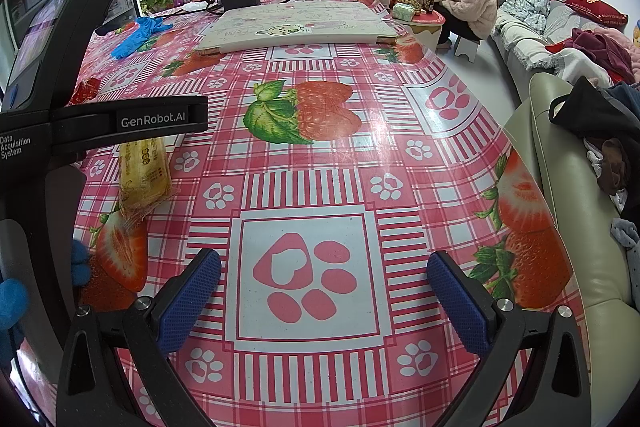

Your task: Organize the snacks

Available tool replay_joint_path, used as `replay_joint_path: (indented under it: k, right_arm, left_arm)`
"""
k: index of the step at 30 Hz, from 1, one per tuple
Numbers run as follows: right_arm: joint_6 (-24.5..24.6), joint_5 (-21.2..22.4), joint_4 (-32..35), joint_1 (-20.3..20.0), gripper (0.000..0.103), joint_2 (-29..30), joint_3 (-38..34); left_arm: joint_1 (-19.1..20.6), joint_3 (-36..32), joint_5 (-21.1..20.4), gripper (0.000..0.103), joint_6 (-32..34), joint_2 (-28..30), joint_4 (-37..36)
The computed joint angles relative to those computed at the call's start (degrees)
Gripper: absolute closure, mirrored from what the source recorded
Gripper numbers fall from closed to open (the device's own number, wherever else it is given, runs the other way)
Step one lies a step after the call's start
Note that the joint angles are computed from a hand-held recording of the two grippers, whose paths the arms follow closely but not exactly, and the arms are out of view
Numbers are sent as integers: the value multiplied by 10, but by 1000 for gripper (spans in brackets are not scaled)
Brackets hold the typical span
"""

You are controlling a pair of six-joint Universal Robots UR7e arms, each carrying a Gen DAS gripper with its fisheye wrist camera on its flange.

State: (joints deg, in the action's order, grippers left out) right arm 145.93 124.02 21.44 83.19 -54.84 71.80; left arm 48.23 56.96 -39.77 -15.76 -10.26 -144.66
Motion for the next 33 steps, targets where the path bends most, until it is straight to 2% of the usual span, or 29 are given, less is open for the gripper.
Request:
replay_joint_path:
  k: [8,11,14,15,17,21,24,27,30,33]
  right_arm:
    - [0,0,0,0,0,0,0]
    - [0,0,0,0,0,0,0]
    - [0,0,0,0,0,0,0]
    - [0,0,0,0,0,0,0]
    - [0,0,0,0,0,0,0]
    - [0,0,0,0,0,0,0]
    - [0,0,0,0,0,0,0]
    - [0,0,0,0,0,0,0]
    - [0,0,0,0,0,0,0]
    - [0,0,0,0,0,0,0]
  left_arm:
    - [0,0,-2,0,4,-1,6]
    - [1,6,-21,0,1,-14,35]
    - [0,32,-42,0,-39,-41,60]
    - [-2,53,-57,0,-37,-57,46]
    - [-11,101,-57,0,-17,-86,-1]
    - [-29,193,-14,0,61,-136,-105]
    - [-28,263,8,0,100,-184,-153]
    - [-13,322,33,0,79,-231,-135]
    - [1,364,24,0,50,-267,-88]
    - [4,379,28,0,57,-271,-80]
